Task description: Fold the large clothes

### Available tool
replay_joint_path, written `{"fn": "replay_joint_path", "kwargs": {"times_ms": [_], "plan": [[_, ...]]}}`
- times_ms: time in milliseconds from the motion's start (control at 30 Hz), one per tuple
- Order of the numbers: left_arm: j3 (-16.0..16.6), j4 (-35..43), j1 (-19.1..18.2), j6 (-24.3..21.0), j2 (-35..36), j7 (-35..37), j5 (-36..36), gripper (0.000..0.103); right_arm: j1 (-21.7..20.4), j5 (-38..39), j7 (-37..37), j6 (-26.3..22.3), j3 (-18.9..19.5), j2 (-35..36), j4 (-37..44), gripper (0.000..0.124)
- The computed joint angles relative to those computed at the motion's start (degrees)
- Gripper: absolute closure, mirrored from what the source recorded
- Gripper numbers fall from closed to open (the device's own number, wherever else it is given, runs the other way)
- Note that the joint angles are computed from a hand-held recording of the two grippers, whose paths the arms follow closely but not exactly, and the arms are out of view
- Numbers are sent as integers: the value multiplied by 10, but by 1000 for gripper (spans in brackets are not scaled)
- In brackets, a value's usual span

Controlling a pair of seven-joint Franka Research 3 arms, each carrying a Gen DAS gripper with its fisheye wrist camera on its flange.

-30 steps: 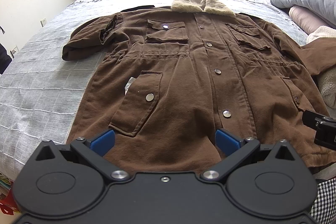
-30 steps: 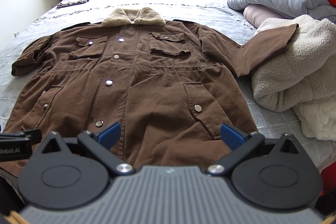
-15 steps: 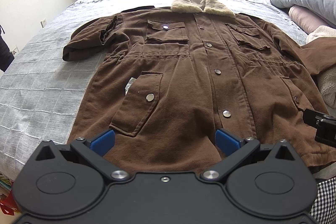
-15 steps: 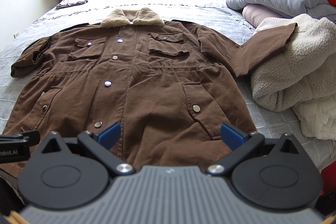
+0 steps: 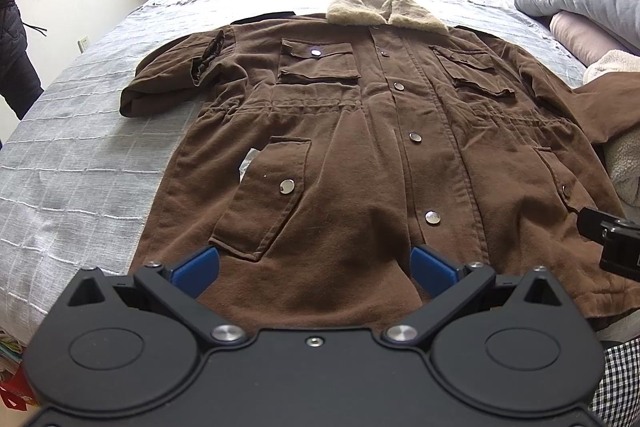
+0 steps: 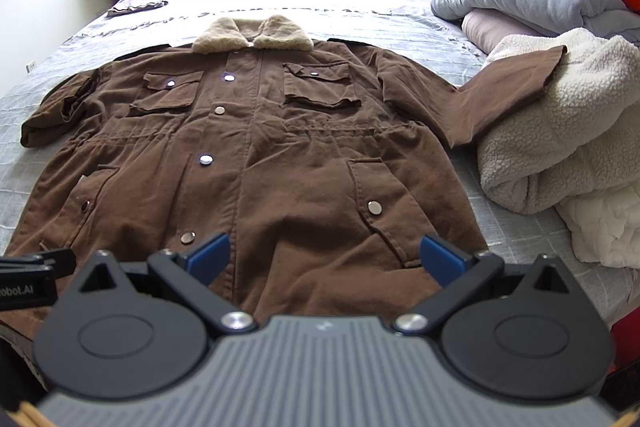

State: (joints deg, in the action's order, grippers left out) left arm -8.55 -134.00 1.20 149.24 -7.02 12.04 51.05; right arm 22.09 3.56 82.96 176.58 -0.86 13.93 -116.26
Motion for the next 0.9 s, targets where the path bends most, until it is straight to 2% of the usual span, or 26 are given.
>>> {"fn": "replay_joint_path", "kwargs": {"times_ms": [567, 733, 900], "plan": [[1, 0, 0, -1, 1, 1, -2, 0, -2, 1, -4, -1, 0, 5, 6, 21], [3, 4, 2, -4, 9, 2, 0, 0, 5, -10, 2, -1, -15, 15, 15, 21], [6, 12, 1, -10, 20, 6, -3, 0, 34, -42, 36, -4, -49, 25, 25, 21]]}}
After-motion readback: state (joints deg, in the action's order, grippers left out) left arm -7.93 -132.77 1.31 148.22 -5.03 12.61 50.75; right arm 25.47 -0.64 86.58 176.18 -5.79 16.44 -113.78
